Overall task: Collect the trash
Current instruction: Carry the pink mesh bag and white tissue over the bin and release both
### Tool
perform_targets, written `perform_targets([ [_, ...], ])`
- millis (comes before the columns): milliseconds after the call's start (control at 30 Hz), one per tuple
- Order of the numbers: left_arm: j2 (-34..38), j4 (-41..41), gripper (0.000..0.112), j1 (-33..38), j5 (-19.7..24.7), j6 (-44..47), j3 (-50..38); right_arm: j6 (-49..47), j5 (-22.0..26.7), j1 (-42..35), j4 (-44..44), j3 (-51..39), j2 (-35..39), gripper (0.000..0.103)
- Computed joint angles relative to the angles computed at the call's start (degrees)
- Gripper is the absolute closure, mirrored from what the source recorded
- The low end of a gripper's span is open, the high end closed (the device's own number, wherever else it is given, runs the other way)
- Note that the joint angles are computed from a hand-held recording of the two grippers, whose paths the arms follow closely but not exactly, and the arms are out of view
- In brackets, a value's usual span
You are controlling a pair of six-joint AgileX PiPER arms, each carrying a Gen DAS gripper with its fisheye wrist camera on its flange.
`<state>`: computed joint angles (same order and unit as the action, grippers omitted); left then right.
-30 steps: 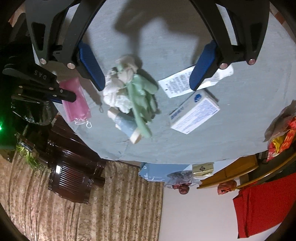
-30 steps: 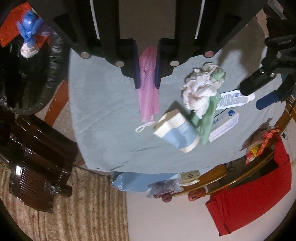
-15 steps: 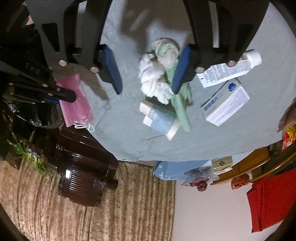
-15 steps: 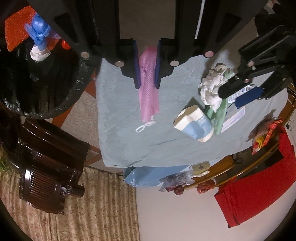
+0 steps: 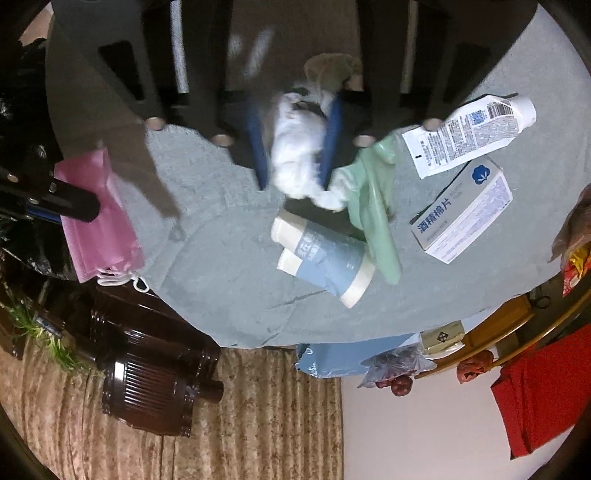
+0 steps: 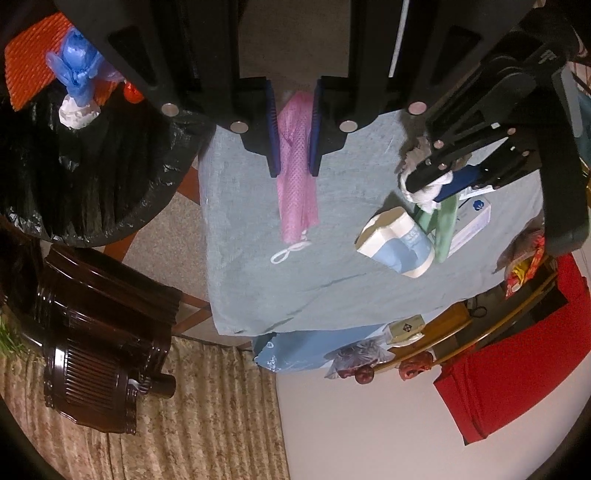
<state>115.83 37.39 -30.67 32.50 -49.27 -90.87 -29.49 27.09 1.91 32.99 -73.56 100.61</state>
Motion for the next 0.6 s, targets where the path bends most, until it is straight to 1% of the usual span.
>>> perform_targets([
  [167, -1.90, 1.01, 0.091, 0.48, -1.32, -1.68, 1.72, -0.44, 0.04, -0.01, 0.44, 0.52, -1.16, 0.088],
  [300, -5.45, 2.41, 0.091, 0.11, -2.48, -3.39, 4.29, -1.37, 0.48, -0.49, 1.42, 0.94, -2.93, 0.088],
  [600, -10.47, 1.46, 0.091, -1.49, -1.10, -2.54, 5.02, -2.15, 2.23, -1.03, 2.47, 1.50, -7.50, 0.088],
])
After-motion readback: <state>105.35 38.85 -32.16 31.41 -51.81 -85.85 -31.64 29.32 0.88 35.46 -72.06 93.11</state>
